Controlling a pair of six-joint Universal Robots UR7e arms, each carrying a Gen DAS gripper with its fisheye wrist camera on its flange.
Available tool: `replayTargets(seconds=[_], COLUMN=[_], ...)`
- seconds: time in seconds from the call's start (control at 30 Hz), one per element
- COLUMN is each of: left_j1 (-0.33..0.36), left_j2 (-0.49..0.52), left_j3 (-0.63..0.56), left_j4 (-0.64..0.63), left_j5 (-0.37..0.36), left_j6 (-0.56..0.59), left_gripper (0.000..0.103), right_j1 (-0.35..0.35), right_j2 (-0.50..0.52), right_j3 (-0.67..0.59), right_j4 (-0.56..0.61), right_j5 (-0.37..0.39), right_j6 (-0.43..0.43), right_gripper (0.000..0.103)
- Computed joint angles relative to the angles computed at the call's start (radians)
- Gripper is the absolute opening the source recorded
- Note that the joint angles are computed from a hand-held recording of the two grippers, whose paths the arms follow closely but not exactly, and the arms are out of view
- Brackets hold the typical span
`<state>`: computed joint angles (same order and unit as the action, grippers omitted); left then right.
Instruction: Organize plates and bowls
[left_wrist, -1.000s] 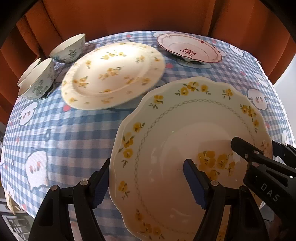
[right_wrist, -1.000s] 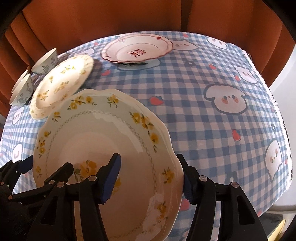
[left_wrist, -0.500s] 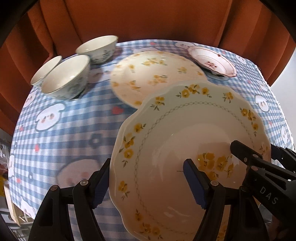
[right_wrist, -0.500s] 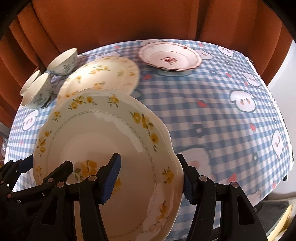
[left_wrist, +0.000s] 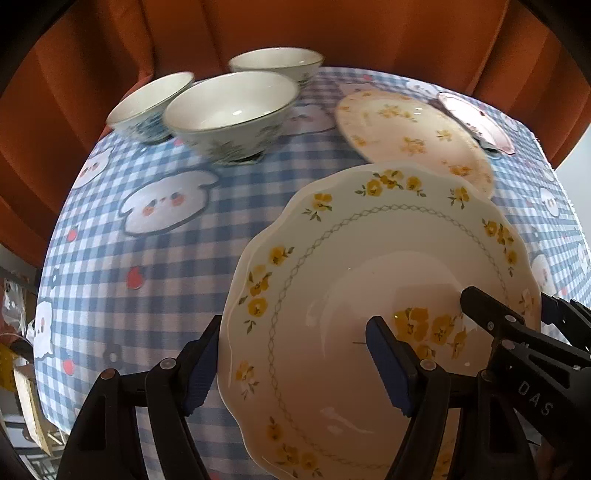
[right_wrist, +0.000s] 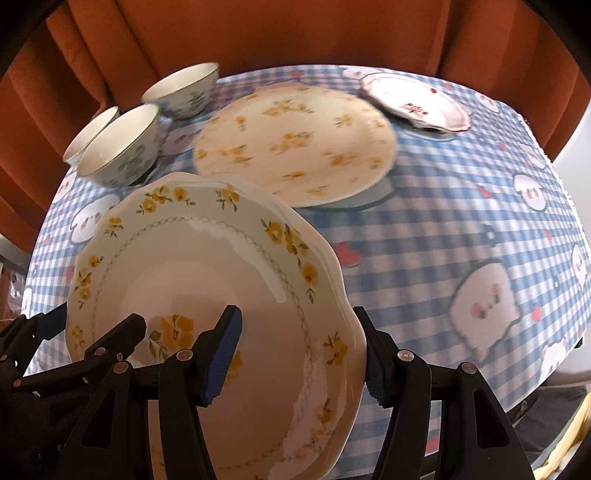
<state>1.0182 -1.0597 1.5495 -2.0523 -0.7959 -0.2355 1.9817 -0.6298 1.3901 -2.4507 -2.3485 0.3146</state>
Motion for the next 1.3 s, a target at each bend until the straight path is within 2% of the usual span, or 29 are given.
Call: replayTargets(seconds=[0.33, 0.53, 0.67, 0.8, 1.03, 1.1, 1.3], left_j1=[0.054, 0.063, 0.068, 0.069, 0.058, 0.047, 0.022], left_j2=[-0.011, 0.017, 0.039, 0.045, 0.017, 0.006, -0.008], left_j3=[-0.026, -0.051, -0.061, -0.063, -0.064, -0.059, -0.064], left_j4=[0.051, 0.018, -0.024, -0.030, 0.009, 0.014, -0.046], left_j5=[0.003, 0.023, 0.060, 0.076, 0.051, 0.052, -0.007], left_j6=[0.024, 0.078, 0.125, 0.125, 0.090, 0.084, 0.139], left_gripper=[0.076, 0.076, 0.076, 0.076, 0.080, 0.080, 0.081], right_j1=[0.013, 0.007, -0.001, -0.003, -0.004, 0.005, 0.035], right_j2=[0.087, 0.125, 0.139, 0.150, 0.137, 0.121, 0.079], right_j3=[-0.100, -0.148, -0.158, -0.165, -0.158, -0.143, -0.118], right_j4=[0.092, 0.122, 0.092, 0.074, 0.083, 0.068, 0.027], right_j5=[0.029, 0.033, 0.040, 0.040, 0.065, 0.053, -0.002], right_j6=[0.062, 0.088, 0.087, 0.079, 0.064, 0.048, 0.037], right_gripper=[0.063, 0.063, 0.063, 0.063, 0.063, 0.065, 0.070])
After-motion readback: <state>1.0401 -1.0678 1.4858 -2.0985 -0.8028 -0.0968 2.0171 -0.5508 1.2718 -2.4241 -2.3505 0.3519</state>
